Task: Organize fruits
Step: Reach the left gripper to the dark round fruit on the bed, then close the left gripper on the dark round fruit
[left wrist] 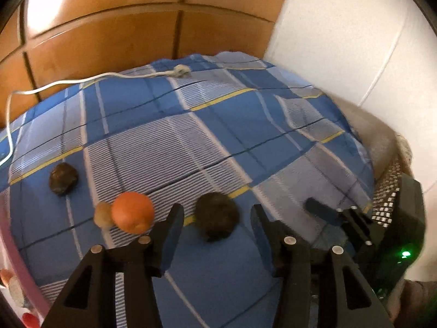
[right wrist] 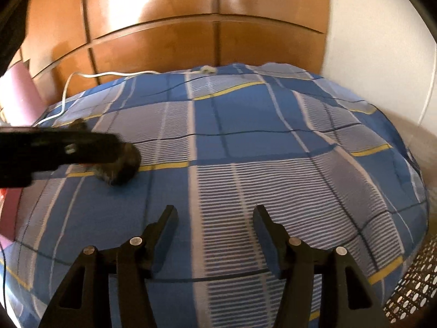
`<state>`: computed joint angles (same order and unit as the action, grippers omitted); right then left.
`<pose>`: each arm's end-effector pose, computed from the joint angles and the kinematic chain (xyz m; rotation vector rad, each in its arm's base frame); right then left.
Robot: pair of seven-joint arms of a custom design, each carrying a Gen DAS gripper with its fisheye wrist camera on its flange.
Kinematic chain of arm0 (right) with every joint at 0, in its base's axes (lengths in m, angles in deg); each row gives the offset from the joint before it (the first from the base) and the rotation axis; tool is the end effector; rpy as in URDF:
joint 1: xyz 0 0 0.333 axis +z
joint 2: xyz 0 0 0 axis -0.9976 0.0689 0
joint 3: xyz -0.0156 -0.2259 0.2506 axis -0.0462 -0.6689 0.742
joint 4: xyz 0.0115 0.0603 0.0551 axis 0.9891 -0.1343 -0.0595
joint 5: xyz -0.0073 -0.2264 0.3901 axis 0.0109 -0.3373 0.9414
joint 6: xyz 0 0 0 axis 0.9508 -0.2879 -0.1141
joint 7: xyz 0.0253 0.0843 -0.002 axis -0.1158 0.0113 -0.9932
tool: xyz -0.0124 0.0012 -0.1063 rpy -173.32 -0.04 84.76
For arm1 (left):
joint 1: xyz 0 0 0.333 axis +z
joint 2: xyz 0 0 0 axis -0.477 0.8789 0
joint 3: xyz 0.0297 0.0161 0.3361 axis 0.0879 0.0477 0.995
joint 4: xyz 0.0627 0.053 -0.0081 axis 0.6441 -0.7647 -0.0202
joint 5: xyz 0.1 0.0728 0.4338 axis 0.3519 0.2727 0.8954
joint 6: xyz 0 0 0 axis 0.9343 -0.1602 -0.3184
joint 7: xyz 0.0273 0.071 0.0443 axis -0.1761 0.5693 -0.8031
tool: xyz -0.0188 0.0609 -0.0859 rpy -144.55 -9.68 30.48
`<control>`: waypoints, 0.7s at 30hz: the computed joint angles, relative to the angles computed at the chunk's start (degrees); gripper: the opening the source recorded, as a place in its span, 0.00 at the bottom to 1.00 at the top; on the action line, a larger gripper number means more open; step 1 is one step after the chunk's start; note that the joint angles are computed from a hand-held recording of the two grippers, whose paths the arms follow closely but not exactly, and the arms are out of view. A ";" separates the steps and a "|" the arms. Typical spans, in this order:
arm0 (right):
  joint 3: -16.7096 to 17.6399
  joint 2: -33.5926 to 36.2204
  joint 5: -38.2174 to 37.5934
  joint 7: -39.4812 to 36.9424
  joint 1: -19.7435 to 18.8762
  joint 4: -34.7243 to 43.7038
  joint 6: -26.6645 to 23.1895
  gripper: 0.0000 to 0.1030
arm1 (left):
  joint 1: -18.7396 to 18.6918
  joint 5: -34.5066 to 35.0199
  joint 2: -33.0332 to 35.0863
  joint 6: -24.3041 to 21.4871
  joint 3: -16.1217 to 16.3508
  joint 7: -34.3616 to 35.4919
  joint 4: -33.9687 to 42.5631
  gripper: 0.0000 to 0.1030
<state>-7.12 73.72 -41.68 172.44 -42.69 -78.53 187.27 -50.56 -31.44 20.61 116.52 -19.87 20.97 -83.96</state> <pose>0.6034 0.4426 0.2844 -1.9286 1.5807 -0.6252 0.6436 -0.3773 0.3393 -1.7712 2.1493 -0.8769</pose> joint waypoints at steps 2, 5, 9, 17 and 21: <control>-0.50 0.17 -0.27 0.64 0.16 0.01 0.52 0.59 | 0.40 -0.49 -0.09 0.11 -0.25 0.12 -0.22 0.49; -1.39 0.38 -1.20 1.93 0.88 0.11 0.94 0.60 | -0.32 0.79 -0.07 0.47 0.27 0.63 -0.14 0.56; -2.21 0.43 -2.48 3.29 1.44 -0.10 1.86 0.62 | -0.96 1.98 1.75 -2.57 -0.15 3.29 3.08 0.70; -2.70 0.35 -4.22 4.75 1.82 -0.27 1.78 0.68 | -2.78 4.34 7.68 -10.98 0.80 3.70 12.10 0.68; -3.53 0.49 -6.22 6.98 2.40 -0.22 2.17 0.69 | -4.19 6.34 9.76 -14.80 1.87 3.61 14.94 0.44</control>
